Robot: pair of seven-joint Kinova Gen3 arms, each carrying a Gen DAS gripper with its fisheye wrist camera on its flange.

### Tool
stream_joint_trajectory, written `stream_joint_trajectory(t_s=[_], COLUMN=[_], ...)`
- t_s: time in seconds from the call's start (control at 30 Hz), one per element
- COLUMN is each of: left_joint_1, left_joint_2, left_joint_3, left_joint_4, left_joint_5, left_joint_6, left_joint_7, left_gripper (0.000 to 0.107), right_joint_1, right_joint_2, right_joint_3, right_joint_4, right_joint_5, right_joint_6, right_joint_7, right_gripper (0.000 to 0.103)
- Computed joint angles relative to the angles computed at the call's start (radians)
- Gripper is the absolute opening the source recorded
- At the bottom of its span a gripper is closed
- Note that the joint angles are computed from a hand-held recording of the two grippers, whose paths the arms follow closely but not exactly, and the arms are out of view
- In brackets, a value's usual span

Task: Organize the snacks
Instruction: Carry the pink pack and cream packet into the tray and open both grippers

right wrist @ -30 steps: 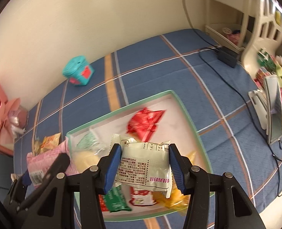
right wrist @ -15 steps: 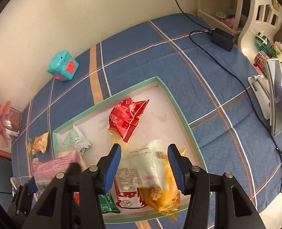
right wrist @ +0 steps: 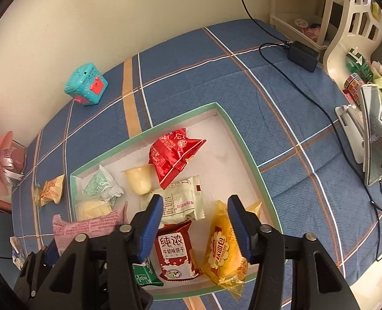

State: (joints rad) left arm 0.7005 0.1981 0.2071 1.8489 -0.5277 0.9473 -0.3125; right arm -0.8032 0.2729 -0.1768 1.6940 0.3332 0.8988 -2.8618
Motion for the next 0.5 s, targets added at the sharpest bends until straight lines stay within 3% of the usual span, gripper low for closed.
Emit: stream_joint_trajectory(t_s=[0.37,0.5], left_joint_1=[-0.032,-0.064], left_joint_2=[-0.059,-0.082], left_joint_3=[0.005,0.009], left_joint_4=[0.038,0.063], left_joint_5=[-0.015,-0.004], left_joint_6=[0.002,-0.010], left_joint_7=[0.030,0.027], left_gripper=[0.084,0.084], right_joint_1=[-0.013,-0.018], right_joint_2=[0.011,0.014], right_joint_3=[0.002,0.001], right_joint_4=[-0.020,-0.025], right_joint_5=[0.020,0.022], right_joint_6=[0.040,0.042], right_joint_7=[-0.013,-0.016], right_gripper=[0.076,0.076])
